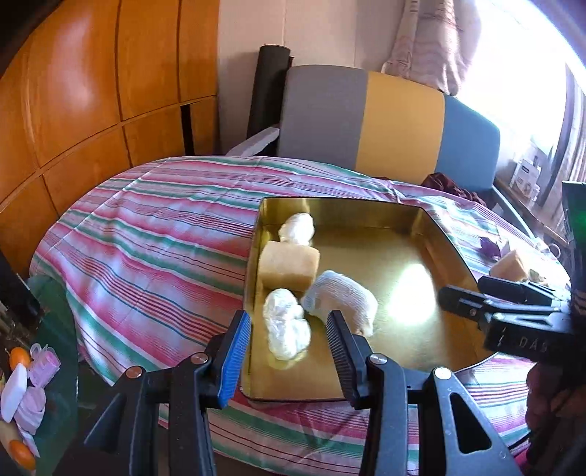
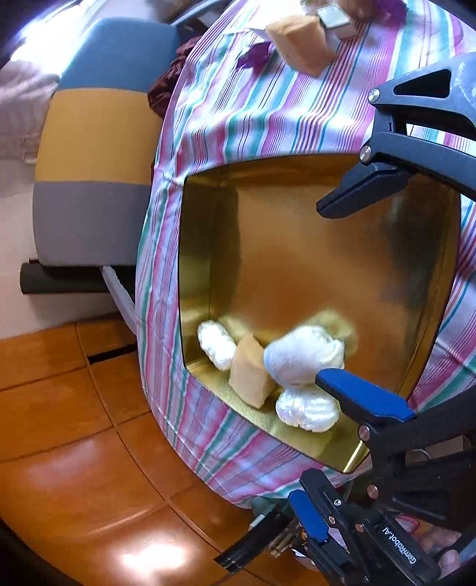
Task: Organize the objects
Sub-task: 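Move both tools back to the items and grasp a WEIDAN snack bar with the right tool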
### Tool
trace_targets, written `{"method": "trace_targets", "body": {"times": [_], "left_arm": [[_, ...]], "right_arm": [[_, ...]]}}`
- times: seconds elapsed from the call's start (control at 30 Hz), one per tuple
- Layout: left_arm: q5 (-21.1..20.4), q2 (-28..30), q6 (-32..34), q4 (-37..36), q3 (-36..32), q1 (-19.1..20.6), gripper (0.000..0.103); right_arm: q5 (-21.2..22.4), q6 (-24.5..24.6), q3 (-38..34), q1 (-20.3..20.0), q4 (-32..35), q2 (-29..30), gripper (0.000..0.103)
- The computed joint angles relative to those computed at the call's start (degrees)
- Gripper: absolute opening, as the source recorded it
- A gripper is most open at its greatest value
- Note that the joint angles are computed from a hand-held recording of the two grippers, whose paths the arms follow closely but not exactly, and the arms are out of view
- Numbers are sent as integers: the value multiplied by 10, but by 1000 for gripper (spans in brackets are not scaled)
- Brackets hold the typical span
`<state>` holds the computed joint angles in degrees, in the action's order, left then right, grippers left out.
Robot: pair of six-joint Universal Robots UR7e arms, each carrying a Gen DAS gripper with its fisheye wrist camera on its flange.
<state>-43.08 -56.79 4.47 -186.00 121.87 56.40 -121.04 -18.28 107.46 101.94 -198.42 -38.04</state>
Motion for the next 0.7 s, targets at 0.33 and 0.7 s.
{"method": "trace_targets", "body": {"times": [0.33,0.7], "left_arm": [[-43,23,20,19,-10,-20,44],[-92,65,38,63,-38,-45,44]], "right_arm": [[-17,54,79,-58,-31,-81,86],[-61,119,162,-167,-56,-244,86]]}}
